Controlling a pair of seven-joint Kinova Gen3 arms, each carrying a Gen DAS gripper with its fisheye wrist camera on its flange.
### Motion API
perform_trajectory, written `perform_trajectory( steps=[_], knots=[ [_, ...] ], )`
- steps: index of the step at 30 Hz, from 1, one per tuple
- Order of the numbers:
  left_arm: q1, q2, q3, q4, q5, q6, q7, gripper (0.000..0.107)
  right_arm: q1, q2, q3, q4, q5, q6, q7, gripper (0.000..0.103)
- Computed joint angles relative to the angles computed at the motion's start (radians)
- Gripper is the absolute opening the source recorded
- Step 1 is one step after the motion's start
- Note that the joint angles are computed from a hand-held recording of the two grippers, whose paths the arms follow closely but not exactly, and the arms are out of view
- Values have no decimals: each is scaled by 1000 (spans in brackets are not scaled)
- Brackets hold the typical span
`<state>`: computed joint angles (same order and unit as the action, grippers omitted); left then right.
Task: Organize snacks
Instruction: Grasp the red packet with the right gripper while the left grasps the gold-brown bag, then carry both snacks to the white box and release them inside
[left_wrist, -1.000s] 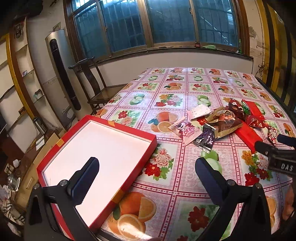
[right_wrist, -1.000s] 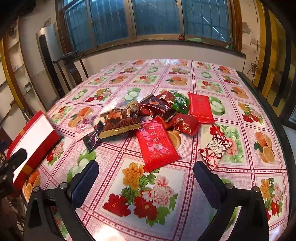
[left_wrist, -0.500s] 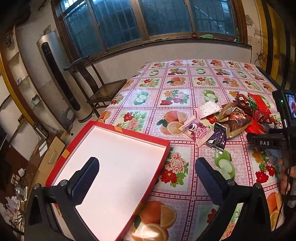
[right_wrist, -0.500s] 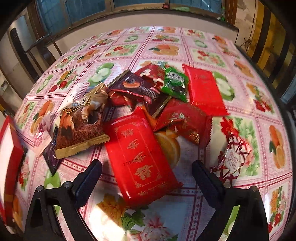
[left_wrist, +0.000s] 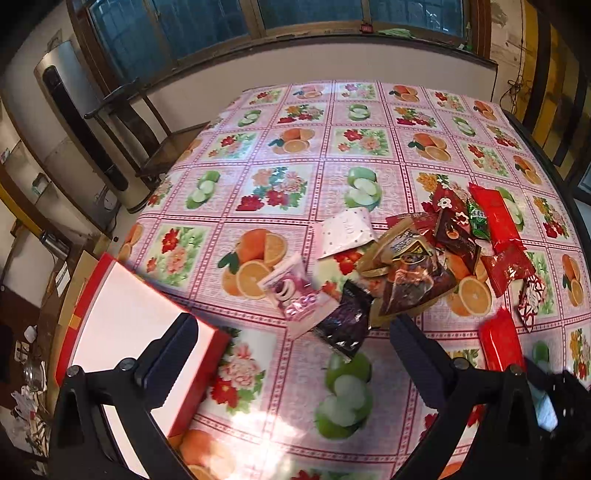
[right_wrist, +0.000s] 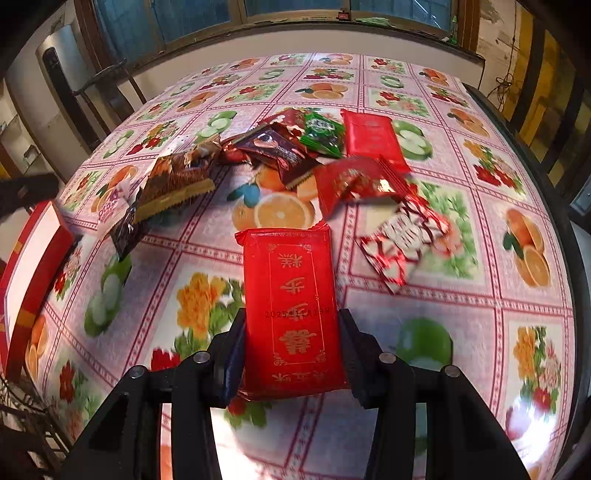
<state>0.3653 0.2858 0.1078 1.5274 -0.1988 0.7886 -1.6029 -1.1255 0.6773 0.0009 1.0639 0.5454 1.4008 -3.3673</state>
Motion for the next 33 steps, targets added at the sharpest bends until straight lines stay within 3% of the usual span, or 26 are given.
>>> perform_trajectory(
  steps=[5,16,18,20,22,29,33],
  knots=[
    [108,125,-9,-140,-40,140,130,103,-78,-30,2,80,41,10,-120,50],
    [114,230,10,-241,53,199,148,103,-93,-52,-25,152,119,-15,-195,51],
    [111,251,14,-258,68,208,132,101,-92,-47,-29,145,124,-7,-188,52],
    [116,273,11,-279,73,224,121,91,-92,-35,-31,128,124,12,-169,52],
    [94,289,26,-294,106,235,87,73,-92,-30,-30,118,122,20,-159,52],
    [21,277,52,-264,211,196,-19,68,-95,-34,-28,128,127,13,-170,52],
    [-25,239,65,-194,253,157,-116,66,-97,-32,-27,125,128,13,-172,52]
  ],
)
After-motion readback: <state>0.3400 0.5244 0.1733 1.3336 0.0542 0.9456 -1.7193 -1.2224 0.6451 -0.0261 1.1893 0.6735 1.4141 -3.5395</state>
